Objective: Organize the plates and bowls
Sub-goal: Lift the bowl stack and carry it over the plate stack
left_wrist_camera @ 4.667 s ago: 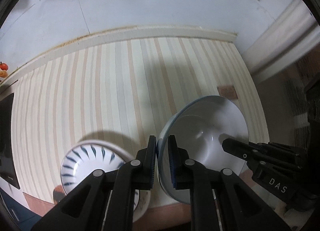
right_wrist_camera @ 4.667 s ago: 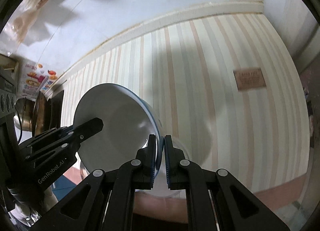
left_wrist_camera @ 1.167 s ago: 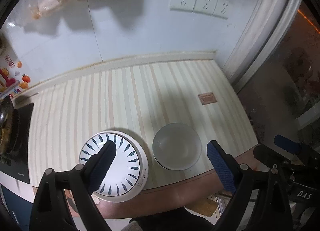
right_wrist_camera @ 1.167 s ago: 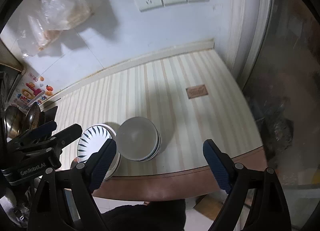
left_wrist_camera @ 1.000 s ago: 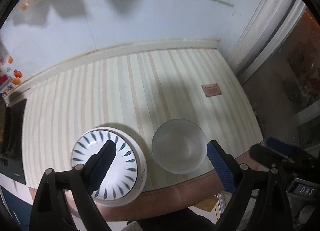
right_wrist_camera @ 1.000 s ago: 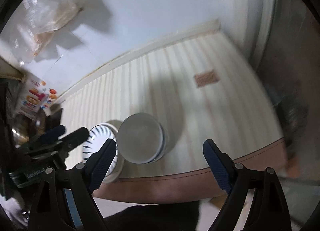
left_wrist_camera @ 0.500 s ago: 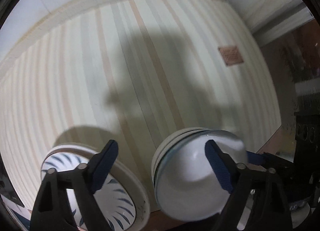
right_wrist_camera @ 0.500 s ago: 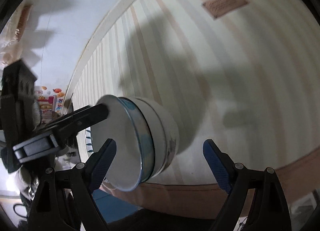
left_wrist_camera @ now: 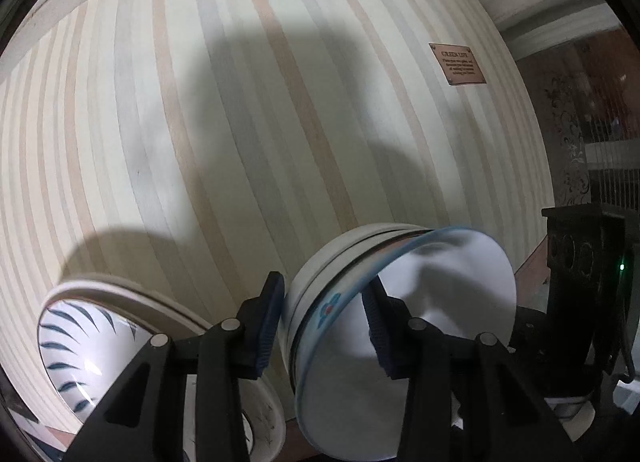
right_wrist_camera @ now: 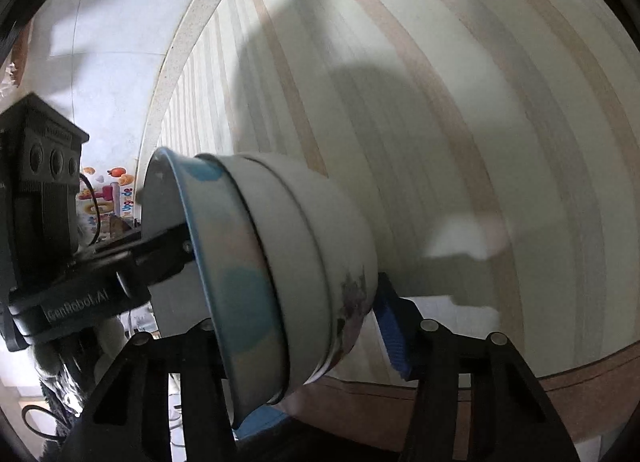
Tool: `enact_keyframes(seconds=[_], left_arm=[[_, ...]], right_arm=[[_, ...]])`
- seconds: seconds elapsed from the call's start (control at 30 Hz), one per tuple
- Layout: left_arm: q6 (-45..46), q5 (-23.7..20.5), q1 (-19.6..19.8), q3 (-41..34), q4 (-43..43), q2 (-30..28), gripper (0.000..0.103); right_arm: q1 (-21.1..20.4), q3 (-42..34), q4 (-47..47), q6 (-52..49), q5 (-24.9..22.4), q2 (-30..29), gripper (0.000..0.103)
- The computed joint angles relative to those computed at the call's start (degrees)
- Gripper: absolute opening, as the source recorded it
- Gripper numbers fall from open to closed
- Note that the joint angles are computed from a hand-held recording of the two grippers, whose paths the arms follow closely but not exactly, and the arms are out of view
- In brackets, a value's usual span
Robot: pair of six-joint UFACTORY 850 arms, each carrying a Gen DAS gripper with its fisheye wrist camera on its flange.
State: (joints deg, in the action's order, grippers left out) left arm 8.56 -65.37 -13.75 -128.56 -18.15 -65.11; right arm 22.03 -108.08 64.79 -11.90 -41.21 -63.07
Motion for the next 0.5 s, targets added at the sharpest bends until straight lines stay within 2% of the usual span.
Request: enact_keyframes(seconds=[0.13,0.37,0.5], left_arm=[[-0.2,1.3,0.5,2.6,-1.4,1.4,0.037],[0.1,1.8,1.3,2.9,-2.1,2.9,0.037],[1.5,3.9,2.2,7.3,-2.2,6.8,0.037]], right_arm=[[0.0,-1.8,-1.5,1.9,-0.4,-0.7,0.055],[0.8,-4.3,-3.9,4.5,-0.3,-1.0,0.055],[1.3,-6.6,-5.8,6.1,-0.6,-1.2,0.055]])
